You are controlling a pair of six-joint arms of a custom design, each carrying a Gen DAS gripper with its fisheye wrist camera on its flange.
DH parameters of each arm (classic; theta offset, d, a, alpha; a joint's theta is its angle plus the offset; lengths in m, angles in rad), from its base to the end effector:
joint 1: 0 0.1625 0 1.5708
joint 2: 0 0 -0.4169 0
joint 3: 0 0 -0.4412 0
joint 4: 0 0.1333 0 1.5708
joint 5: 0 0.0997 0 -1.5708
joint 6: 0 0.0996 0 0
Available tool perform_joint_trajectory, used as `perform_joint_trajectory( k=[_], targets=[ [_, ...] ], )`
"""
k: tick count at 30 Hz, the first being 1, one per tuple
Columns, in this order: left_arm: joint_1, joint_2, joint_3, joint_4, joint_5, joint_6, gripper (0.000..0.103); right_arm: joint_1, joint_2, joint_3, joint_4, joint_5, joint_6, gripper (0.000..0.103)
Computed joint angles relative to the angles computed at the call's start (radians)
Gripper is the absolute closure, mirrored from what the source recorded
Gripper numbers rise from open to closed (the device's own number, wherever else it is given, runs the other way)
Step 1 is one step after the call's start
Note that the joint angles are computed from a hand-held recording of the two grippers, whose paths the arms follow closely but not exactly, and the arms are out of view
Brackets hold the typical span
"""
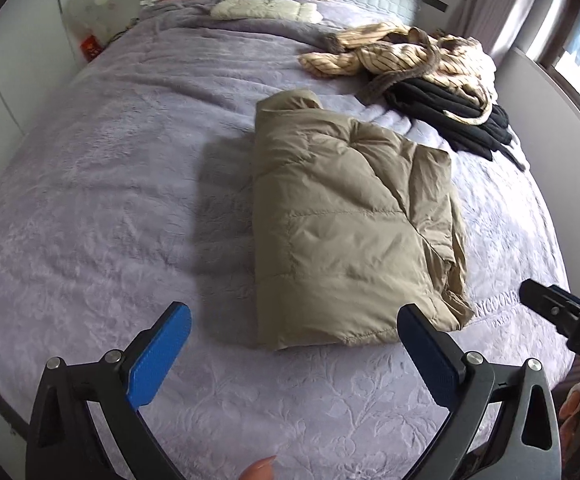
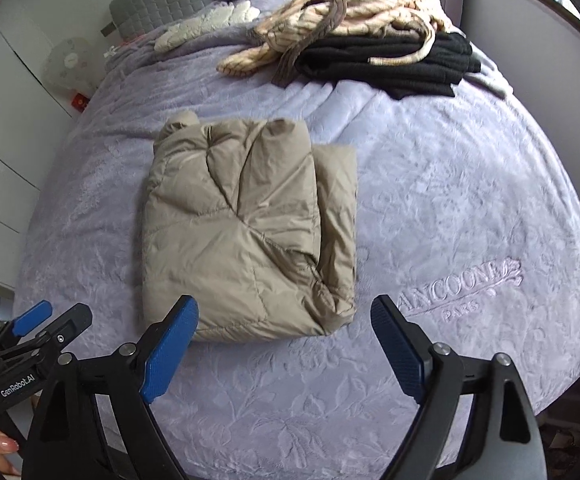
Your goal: Fold large clothes
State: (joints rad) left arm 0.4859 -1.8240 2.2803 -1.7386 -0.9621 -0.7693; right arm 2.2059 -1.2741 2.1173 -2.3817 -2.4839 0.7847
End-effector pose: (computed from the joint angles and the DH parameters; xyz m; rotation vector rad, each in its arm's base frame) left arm -0.2330 -0.3382 0.2650 0.5099 2.4723 -0.4137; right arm 0.3482 -0.3807 0.1676 -0.1558 -2.3265 0.7179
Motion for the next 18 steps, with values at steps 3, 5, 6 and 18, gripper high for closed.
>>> perform_joint_trajectory(
  k=[3, 5, 6, 18],
  targets=[
    [-0.027, -0.016, -0.002, 0.031, 0.028, -0.041, 0.0, 0.018, -0.002, -0.004, -0.003, -0.042, -0.018, 0.0],
    [-0.049, -0.025, -0.007, 0.061, 0.055, -0.067, 0.0, 0.025, -0.004, -0.008, -0.009, -0.051, -0.035, 0.0],
    [-0.059, -0.028, -0.01, 0.074, 0.067, -0.077, 0.0, 0.028, -0.007, -0.01, -0.014, -0.047, -0.044, 0.0],
    [-0.133, -0.036, -0.079, 0.169, 0.1, -0.173, 0.0, 0.092, -0.015, -0.068, 0.135, -0.123, 0.034, 0.0]
  ],
)
